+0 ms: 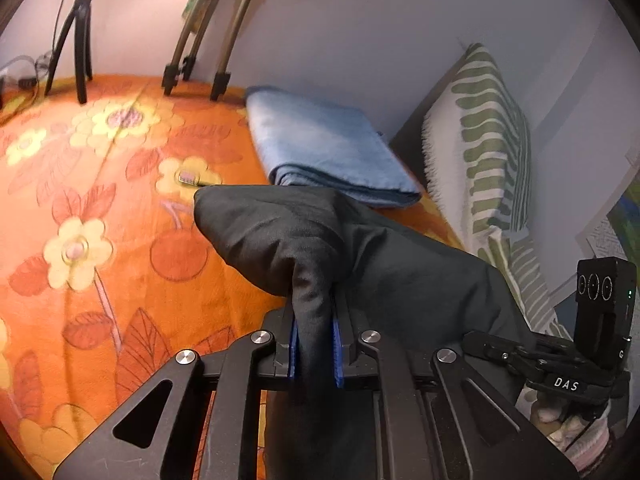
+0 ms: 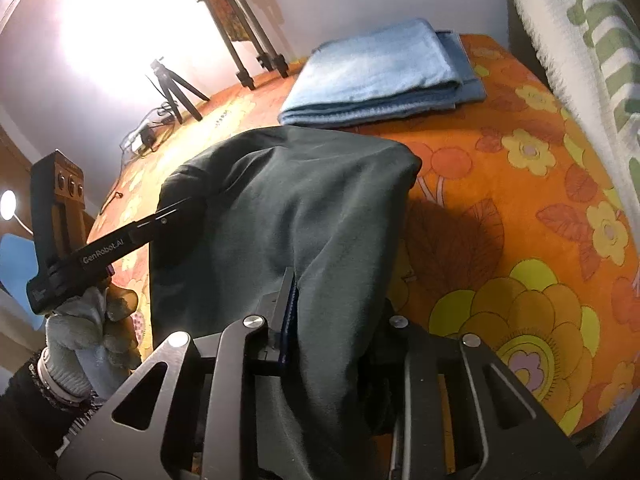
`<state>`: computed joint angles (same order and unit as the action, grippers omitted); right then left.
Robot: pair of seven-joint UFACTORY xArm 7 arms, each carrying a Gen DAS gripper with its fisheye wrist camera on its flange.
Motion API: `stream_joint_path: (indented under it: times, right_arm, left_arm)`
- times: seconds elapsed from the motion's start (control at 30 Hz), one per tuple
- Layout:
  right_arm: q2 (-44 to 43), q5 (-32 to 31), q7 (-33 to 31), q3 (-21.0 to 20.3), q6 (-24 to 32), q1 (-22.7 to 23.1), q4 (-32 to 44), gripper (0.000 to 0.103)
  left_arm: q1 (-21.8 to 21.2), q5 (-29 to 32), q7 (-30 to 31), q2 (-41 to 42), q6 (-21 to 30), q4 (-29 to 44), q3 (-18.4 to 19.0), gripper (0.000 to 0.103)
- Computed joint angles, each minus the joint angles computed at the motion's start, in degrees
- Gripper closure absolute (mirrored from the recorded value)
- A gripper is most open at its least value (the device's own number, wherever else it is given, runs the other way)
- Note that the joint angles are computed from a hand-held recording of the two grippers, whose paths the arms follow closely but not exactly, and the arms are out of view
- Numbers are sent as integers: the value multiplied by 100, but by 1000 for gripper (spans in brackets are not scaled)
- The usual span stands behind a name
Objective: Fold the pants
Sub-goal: 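Lift the trousers with both tools and carry them over the blue denim stack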
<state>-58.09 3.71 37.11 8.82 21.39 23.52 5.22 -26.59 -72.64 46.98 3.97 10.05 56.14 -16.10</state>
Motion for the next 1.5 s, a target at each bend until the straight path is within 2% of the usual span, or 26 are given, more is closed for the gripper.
stream_joint_path:
  times: [0.3,0.57,0.83,0.93,1.1,1.33,1.5]
  right_arm:
    - [-738,-379,383,529,411,-344,319,77]
    - [-564,-770,219,568,129,-902,930,77]
    - [404,-1003,-297,360,-476,-1567,1773,77]
    - [824,-1031,-505,270,-623,-1769,2067,77]
    - [1697,-1013,-829,53,-1035,-2037,2456,77]
    - [3026,-991,-1308,-150,-1535,-2269,3038,77]
    - [4005,-844,-1728,-436,-1938,-2155,3445,77]
  left_arm:
    - [-77,-93,270,-429,163,193,155,92]
    - [-71,598,-7,-290,151,1017,248,92]
    - [101,1658,-498,441,-96,2185,10,92]
    - [74,2493,-1094,945,-67,2760,38,92]
    - [90,3313,-1808,1713,49,3627,38,92]
    - [-36,4488,-2625,2900,294,4924,173,92]
    - [-54,5046,-3170,3770,611,5938,222,92]
